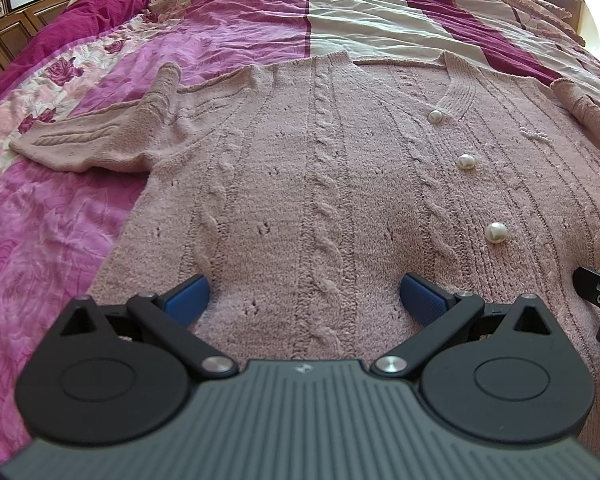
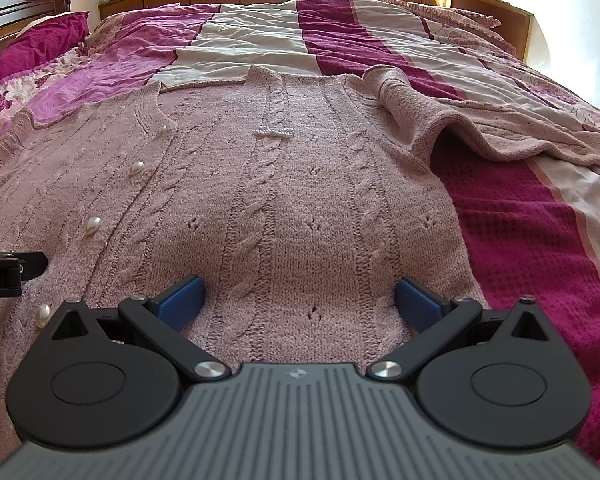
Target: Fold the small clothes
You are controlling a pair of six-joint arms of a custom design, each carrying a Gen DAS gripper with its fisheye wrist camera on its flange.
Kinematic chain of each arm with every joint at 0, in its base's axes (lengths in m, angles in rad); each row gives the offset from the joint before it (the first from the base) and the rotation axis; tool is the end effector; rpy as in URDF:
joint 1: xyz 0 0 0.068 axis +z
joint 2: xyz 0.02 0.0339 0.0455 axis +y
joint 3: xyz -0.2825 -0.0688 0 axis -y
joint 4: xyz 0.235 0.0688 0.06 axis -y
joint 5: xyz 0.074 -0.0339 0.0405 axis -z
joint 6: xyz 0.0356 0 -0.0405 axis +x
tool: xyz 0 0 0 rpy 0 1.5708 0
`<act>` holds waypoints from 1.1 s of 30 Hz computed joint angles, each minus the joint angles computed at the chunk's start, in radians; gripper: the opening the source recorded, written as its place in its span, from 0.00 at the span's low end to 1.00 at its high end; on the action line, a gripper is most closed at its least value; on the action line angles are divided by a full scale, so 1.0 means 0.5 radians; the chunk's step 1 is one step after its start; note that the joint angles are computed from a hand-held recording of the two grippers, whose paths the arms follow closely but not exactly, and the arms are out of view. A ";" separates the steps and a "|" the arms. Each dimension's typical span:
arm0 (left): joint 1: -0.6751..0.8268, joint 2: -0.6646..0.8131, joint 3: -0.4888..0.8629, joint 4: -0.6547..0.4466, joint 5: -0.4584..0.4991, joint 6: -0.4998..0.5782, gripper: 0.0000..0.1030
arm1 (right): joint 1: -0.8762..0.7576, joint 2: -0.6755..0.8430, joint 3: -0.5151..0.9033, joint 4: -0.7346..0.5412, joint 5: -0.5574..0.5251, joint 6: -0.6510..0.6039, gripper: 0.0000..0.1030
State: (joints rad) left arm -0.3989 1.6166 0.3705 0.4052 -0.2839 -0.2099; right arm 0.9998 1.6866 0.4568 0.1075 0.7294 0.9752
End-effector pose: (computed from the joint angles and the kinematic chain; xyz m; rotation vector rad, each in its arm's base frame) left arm 0.2222 -0.0828 0.1115 0.0946 2.3667 0.0516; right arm 0.1450 0.1818 0.1021 0.1719 2.3015 -0.0458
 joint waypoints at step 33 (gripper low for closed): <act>0.036 -0.001 0.015 -0.051 0.046 0.005 1.00 | -0.056 -0.041 -0.008 -0.001 -0.066 -0.030 1.00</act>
